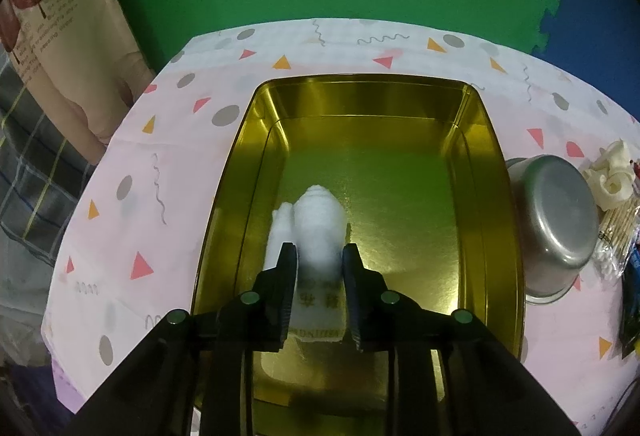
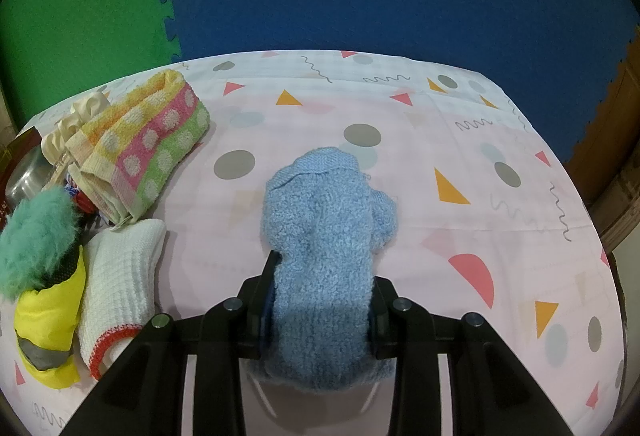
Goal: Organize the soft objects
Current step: 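Carry the white towel into the gold tin and open the left gripper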
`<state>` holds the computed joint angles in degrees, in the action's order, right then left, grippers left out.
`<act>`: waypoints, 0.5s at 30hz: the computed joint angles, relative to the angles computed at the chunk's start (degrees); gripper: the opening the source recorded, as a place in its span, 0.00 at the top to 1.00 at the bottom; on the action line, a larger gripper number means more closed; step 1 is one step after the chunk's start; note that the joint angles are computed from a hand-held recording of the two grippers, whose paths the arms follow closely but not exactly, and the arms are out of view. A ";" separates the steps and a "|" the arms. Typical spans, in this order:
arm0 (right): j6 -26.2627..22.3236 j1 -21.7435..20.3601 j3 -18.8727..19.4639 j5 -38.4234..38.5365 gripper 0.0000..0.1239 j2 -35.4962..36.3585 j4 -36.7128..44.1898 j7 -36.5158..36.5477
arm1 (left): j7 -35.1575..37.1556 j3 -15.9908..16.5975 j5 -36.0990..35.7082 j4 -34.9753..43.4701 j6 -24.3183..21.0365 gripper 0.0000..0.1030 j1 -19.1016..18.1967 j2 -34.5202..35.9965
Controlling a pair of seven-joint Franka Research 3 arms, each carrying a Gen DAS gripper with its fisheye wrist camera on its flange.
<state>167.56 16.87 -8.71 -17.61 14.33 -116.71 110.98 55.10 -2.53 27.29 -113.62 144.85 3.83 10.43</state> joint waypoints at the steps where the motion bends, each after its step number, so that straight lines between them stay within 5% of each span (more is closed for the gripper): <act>1: -0.01 0.16 -0.07 -0.13 0.72 0.00 0.01 0.20 | 0.35 -0.09 -0.65 -0.19 0.34 0.74 0.19 -0.11; 4: -0.03 0.21 -0.11 -0.22 0.72 0.01 0.01 0.28 | -0.16 0.07 -0.37 -1.00 1.42 0.60 0.26 -0.82; 15: -0.05 0.06 -0.17 -0.40 0.72 -0.04 -0.01 0.12 | -3.51 0.11 0.02 -7.37 5.89 0.56 1.06 -6.69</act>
